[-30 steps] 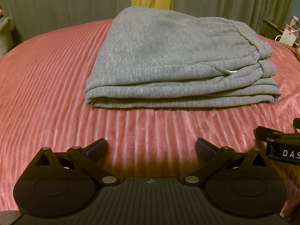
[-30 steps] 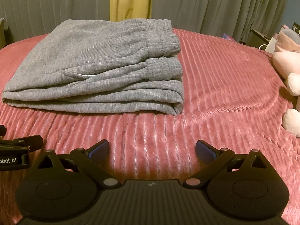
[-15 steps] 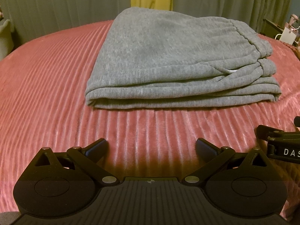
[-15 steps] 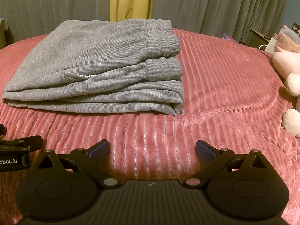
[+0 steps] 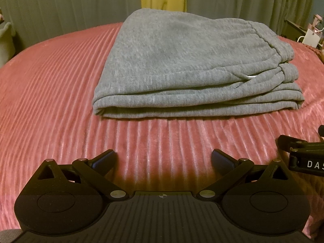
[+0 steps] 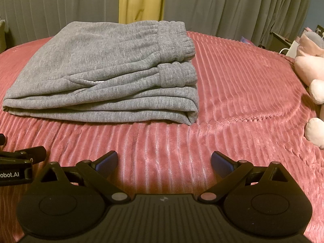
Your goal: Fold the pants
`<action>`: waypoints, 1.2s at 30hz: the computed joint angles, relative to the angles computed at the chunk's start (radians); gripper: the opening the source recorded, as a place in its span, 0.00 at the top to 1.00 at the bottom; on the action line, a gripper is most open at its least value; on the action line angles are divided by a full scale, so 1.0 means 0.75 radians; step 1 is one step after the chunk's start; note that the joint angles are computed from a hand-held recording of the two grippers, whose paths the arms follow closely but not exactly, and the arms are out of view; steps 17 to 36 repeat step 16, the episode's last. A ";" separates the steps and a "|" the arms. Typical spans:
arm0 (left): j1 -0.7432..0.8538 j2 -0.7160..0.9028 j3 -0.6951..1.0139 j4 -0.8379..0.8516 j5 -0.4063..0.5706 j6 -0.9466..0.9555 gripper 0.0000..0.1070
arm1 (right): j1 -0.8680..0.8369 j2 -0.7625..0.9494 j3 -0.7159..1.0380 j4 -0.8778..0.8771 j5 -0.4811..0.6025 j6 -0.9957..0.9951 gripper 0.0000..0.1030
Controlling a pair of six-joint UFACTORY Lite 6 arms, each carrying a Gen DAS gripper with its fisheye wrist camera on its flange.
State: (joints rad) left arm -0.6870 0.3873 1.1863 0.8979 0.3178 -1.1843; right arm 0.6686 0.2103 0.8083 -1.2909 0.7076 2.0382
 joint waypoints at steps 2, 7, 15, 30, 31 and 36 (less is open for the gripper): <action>0.002 -0.001 -0.002 0.006 -0.004 -0.012 0.04 | 0.001 -0.001 -0.001 0.000 0.000 0.000 0.04; 0.028 -0.026 -0.037 0.022 -0.057 -0.040 0.04 | 0.001 0.003 0.004 0.005 0.003 -0.007 0.04; 0.019 -0.048 -0.070 0.134 -0.056 -0.137 0.04 | 0.004 0.005 0.008 0.011 0.007 -0.009 0.04; 0.016 -0.043 -0.063 0.118 -0.052 -0.119 0.04 | 0.004 0.005 0.007 0.009 0.006 -0.008 0.04; 0.016 -0.043 -0.063 0.118 -0.052 -0.119 0.04 | 0.004 0.005 0.007 0.009 0.006 -0.008 0.04; 0.016 -0.043 -0.063 0.118 -0.052 -0.119 0.04 | 0.004 0.005 0.007 0.009 0.006 -0.008 0.04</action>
